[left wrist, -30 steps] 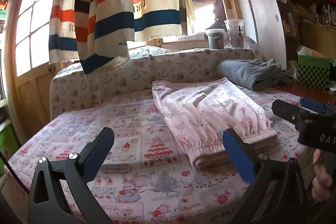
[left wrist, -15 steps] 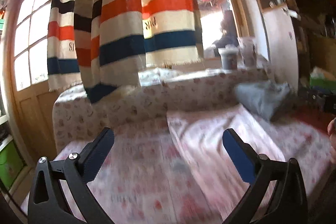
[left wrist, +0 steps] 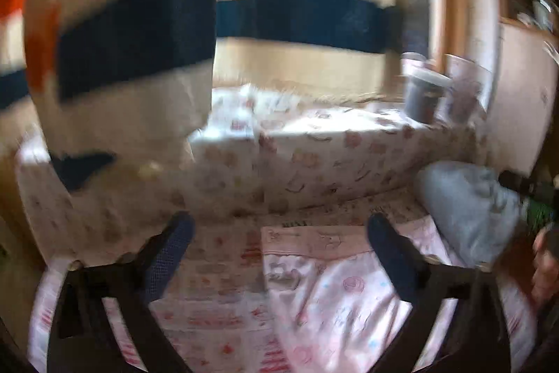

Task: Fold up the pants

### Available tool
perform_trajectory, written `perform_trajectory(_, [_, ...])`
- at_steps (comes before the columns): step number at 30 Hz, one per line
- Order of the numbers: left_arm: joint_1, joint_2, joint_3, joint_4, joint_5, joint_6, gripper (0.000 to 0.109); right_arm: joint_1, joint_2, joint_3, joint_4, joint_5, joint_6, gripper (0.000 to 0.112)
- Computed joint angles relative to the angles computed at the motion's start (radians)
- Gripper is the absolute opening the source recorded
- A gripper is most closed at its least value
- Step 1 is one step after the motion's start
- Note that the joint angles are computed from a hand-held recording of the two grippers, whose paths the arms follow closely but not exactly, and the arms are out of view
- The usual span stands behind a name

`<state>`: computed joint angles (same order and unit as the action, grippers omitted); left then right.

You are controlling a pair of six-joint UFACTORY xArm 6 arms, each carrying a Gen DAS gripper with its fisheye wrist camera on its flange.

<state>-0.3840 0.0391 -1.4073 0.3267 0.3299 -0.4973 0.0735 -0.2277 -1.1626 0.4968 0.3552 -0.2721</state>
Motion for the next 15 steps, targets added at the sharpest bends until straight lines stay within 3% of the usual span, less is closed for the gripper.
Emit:
perform_trajectory(4, [-0.001, 0.143, -0.140, -0.115, 0.057, 0.100, 0.089, -0.020, 0.142, -0.140, -0.073, 0.068, 0.054, 0.102])
perform_trajectory(8, [0.012, 0.268, -0.256, -0.260, 0.133, 0.203, 0.084, -0.021, 0.173, -0.115, -0.081, 0.029, 0.052, 0.101])
perform_trajectory(11, [0.023, 0.404, -0.434, -0.372, 0.284, 0.321, 0.079, -0.025, 0.204, -0.126, -0.101, 0.041, 0.048, 0.099])
perform_trajectory(12, [0.025, 0.439, -0.483, -0.390, 0.334, 0.338, 0.070, -0.026, 0.212, -0.129, -0.121, 0.040, 0.071, 0.099])
perform_trajectory(15, [0.049, 0.472, -0.507, -0.613, 0.382, 0.425, 0.067, -0.036, 0.246, -0.170, -0.142, 0.110, 0.103, 0.092])
